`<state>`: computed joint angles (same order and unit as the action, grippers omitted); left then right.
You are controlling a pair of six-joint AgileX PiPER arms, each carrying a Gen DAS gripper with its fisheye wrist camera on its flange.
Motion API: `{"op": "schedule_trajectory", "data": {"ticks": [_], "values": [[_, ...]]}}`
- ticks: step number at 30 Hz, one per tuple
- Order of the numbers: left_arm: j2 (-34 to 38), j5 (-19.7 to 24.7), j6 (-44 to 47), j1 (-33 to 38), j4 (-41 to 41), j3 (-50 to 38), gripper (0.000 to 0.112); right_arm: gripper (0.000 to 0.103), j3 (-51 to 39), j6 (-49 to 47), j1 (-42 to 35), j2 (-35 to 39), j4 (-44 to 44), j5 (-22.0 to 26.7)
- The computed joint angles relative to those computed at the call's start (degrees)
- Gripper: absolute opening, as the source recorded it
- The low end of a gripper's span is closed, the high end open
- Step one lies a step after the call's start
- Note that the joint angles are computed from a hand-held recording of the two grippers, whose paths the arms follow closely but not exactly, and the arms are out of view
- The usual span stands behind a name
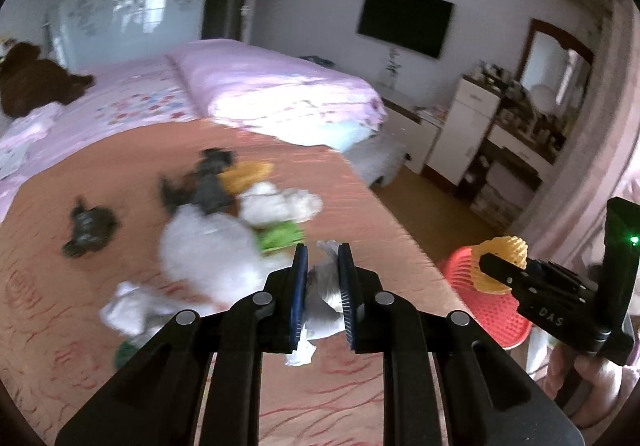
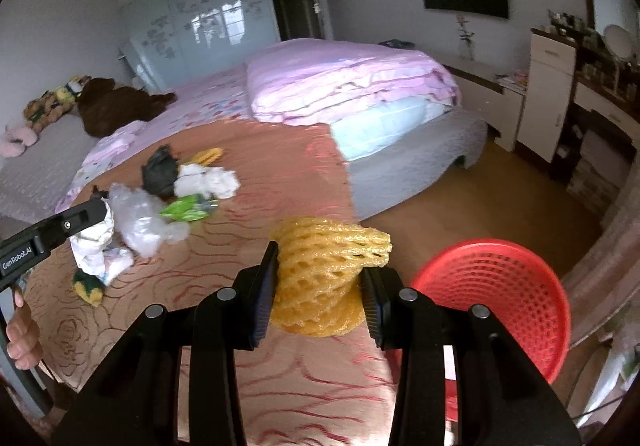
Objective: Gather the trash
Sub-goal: 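Carry both items over the red wastebasket and open both tools to drop them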
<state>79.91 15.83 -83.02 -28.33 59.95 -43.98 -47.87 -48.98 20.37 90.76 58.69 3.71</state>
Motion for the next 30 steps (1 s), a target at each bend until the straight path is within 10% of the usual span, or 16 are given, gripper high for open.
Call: {"op": "schedule_trajectory", "data": {"ticks": [30], "values": [[35.82,3.00,42.42,-17.15,-40.00,-42.07,0.015,0.038,8.45,-37.10,-27.61,0.00,30.69,6.93]]}}
